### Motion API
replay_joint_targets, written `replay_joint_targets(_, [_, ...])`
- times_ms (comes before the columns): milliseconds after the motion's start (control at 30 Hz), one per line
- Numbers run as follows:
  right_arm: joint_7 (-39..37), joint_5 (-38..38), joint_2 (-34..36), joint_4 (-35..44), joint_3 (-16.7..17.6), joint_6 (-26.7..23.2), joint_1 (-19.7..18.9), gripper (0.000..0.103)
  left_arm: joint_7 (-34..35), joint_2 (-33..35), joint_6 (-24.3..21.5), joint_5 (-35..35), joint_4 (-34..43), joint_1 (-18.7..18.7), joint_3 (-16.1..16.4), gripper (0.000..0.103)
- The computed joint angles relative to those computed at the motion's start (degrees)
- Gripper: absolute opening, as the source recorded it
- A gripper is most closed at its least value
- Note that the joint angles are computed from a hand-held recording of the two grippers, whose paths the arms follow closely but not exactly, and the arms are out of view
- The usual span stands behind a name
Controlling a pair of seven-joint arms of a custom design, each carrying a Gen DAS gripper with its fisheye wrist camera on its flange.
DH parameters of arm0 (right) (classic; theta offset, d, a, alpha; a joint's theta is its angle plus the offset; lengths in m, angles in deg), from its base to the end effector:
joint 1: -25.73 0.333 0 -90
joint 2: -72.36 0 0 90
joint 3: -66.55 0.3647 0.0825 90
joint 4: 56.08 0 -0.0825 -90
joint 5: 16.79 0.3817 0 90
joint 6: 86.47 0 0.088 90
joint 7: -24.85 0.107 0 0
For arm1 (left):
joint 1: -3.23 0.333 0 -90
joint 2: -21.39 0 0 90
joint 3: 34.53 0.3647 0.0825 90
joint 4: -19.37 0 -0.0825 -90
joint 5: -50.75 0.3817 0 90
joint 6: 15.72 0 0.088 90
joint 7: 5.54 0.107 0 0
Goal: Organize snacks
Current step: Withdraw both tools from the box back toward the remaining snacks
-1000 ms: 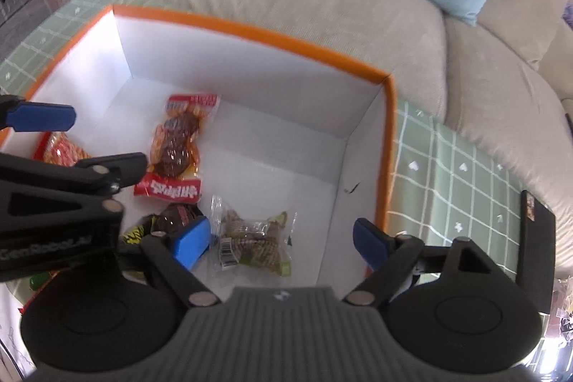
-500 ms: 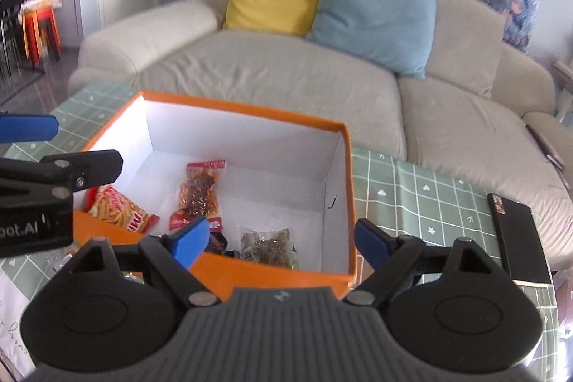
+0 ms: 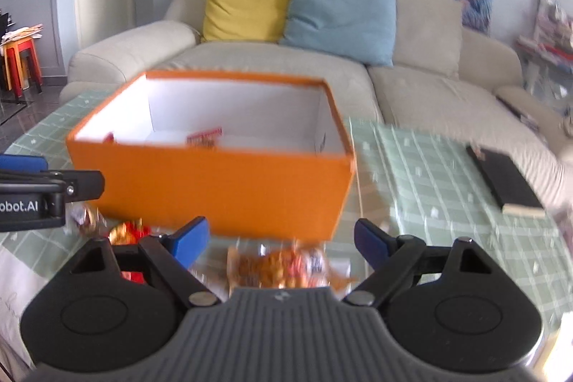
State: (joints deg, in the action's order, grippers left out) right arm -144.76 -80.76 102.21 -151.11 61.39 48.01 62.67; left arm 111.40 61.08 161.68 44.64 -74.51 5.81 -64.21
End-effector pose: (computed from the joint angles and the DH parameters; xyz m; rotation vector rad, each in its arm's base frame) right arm 0.6158 0.3783 0.3754 -1.3669 2.0941 -1.0364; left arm 0.7233 -0.2497 0.3873 -1.2054 2.2594 -1.0987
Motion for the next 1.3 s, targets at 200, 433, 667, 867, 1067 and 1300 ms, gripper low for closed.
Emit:
replay_joint_targets(200, [0.50, 3.56, 1.10, -1.83, 0.83, 2.63, -0.53, 0.085, -1.17, -1.28, -1.38, -0.15, -3.38, -0.47, 2.67, 0.087])
replay_joint_targets(433, [-2.08, 5.23, 2.88, -1.03, 0.10, 3.80, 0.63, 0.085, -1.76, -2.20, -1.48, -0.07, -6.19, -0.31, 3.88, 0.086])
replay_joint_targets(667, [-6.31, 5.66, 3.60, -0.17, -0.48, 4.35, 1.43, 0.085, -1.79, -1.44, 1.41, 0.84, -6.82, 0.85, 2.85, 0.085])
replay_joint_targets(867, [-7.78, 7.05, 3.94, 0.16, -0.88, 4.36, 1.38, 0.085, -0.49, 0.39, -6.20, 0.30, -2.23, 1.30, 2.15, 0.085])
replay_joint_targets(1067, [-10.00, 9.00, 4.47, 1.13, -1.22, 3.92, 0.95, 0.085, 3.05, 1.72, -12.84, -3.58, 1.35, 0.38, 2.64, 0.086])
replay_joint_targets(1300, [-11.76, 12.82, 5.12, 2.16, -1.47, 3.74, -0.55, 0.082, 7.47, 1.24, -13.23, -2.89, 2.17, -4.39, 6.74, 0.089])
